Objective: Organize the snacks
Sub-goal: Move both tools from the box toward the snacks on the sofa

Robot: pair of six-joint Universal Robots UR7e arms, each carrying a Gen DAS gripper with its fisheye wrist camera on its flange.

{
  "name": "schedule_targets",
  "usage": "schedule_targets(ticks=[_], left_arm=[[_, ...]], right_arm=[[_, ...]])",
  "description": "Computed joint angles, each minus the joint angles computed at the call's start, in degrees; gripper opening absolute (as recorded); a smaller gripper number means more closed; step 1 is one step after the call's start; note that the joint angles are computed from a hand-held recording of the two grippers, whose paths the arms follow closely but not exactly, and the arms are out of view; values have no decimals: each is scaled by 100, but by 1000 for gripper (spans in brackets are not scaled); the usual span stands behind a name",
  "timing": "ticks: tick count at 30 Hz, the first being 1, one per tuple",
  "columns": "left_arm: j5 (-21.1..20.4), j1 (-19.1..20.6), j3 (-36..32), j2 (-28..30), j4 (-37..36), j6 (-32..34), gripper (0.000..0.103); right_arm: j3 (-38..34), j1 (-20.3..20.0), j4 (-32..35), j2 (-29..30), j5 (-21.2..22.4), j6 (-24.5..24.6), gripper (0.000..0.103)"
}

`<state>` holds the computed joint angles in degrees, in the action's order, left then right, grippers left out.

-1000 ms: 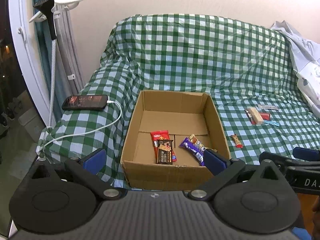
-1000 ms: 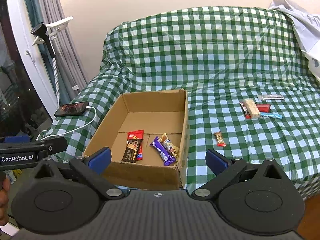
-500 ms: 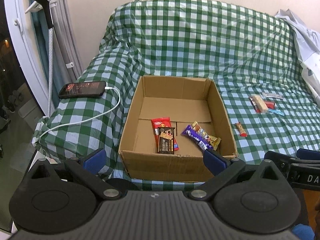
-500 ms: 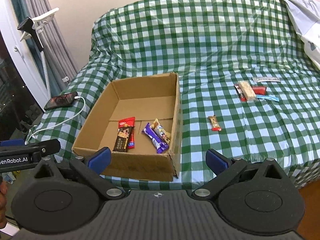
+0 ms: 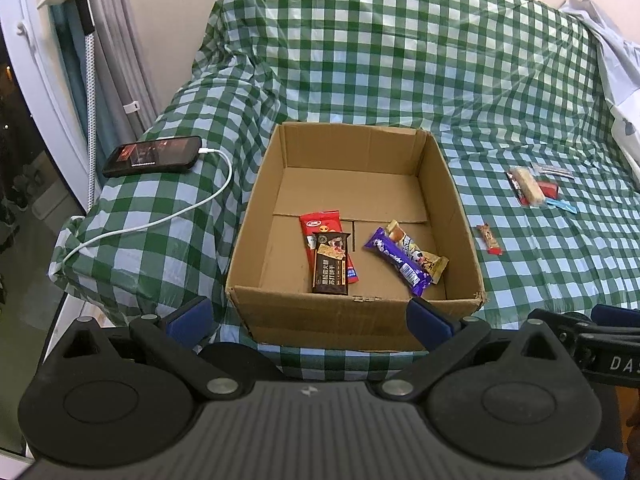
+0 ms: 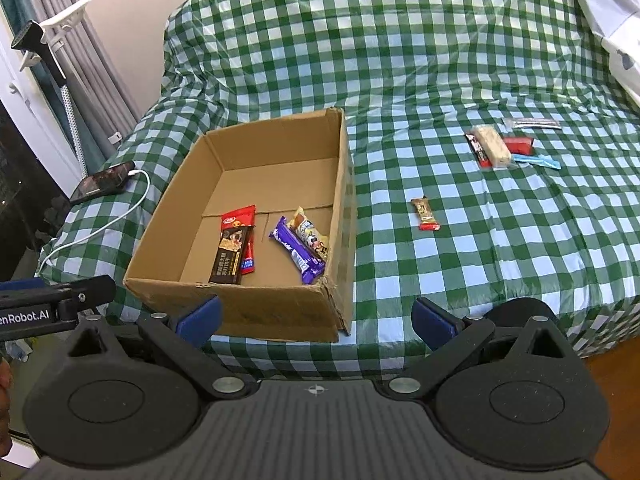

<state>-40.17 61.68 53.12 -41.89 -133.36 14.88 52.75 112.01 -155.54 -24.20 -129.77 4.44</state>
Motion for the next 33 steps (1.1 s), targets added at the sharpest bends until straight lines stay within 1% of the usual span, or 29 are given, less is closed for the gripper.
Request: schedule_targets(ticks=[5,12,18,28,33], left_arm=[[-28,1,-243,171,166,-5,103],[-149,27,-955,545,699,-238,103],[-133,12,-1396,807,873,-203,103],[-64,-24,-1976,1158,1193,-179,103],[-83,-61,-2470,1457,1477,-142,103]], right_arm=[[-77,-57,21,39,46,13,100],[-312,-125,84,141,54,-100,100],[-535,-154,69,241,93,-254,100],[-726,-226,115,288,183,-273,100],[-712,-287,14,236,199,-308,100]])
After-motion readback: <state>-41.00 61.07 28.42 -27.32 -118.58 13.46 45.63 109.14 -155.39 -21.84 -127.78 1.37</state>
